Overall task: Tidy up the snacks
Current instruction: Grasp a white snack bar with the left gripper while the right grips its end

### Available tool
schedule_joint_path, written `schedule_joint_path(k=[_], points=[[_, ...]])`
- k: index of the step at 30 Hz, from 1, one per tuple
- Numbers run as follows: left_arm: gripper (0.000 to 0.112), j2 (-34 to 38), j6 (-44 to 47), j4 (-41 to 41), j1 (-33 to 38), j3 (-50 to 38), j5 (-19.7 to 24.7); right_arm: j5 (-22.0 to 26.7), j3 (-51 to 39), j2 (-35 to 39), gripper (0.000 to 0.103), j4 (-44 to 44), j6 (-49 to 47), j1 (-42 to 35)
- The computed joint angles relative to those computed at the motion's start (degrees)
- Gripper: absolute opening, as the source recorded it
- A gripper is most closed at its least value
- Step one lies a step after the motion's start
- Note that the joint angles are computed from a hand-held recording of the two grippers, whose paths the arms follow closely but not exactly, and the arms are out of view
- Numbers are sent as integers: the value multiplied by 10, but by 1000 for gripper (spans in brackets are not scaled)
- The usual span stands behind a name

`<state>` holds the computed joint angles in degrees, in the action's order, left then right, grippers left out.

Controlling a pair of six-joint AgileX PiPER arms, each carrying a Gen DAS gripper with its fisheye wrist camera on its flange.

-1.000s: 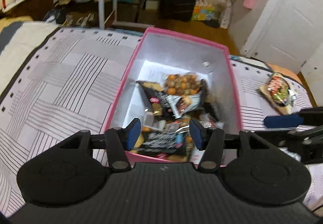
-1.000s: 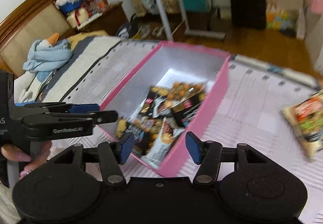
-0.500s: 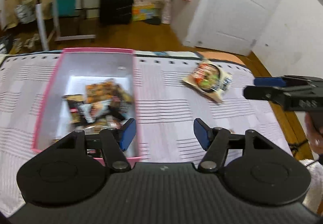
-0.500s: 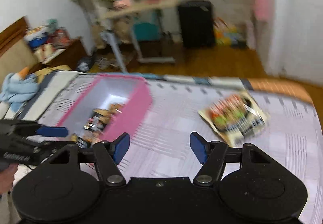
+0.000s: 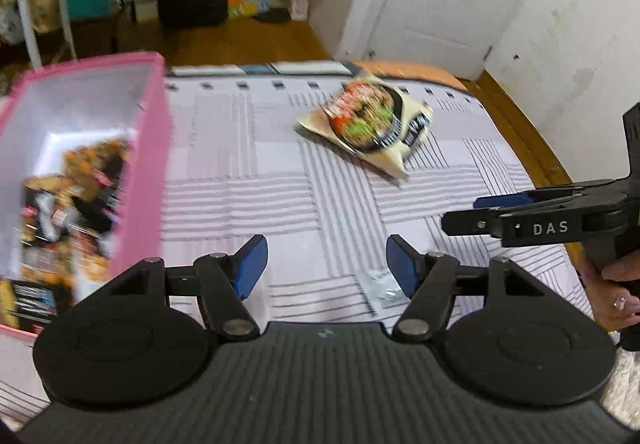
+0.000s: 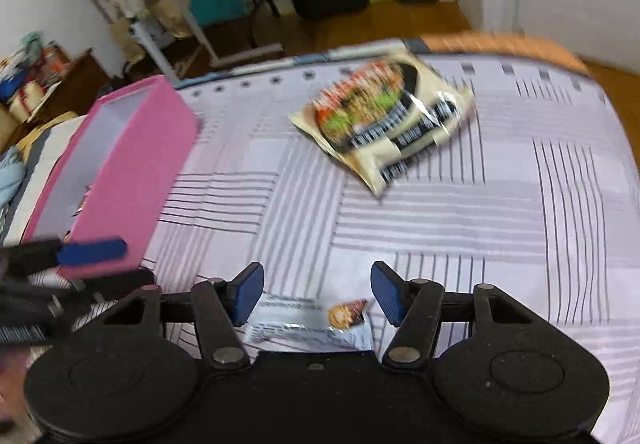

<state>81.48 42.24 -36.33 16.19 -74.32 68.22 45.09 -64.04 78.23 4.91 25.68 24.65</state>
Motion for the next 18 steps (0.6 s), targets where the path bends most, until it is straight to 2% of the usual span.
schedule_joint_path(k=[5,10,12,15,18], points=[[63,15,-14,-12,-46,71,-43,51,-12,52,65,13,3,-19],[58,40,18,-31,-52,133,-89,47,5,72,65,79,-52,-57],[55,51,34,-61,-39,144,-85,48,6,82,66,102,-64,-66],[48,71,58,-110,-25,152,-65,46,12,94,72,128,-75,-74],[37,77,67,-126,-31,166,-77,35,27,92,75,165,-92,-91]])
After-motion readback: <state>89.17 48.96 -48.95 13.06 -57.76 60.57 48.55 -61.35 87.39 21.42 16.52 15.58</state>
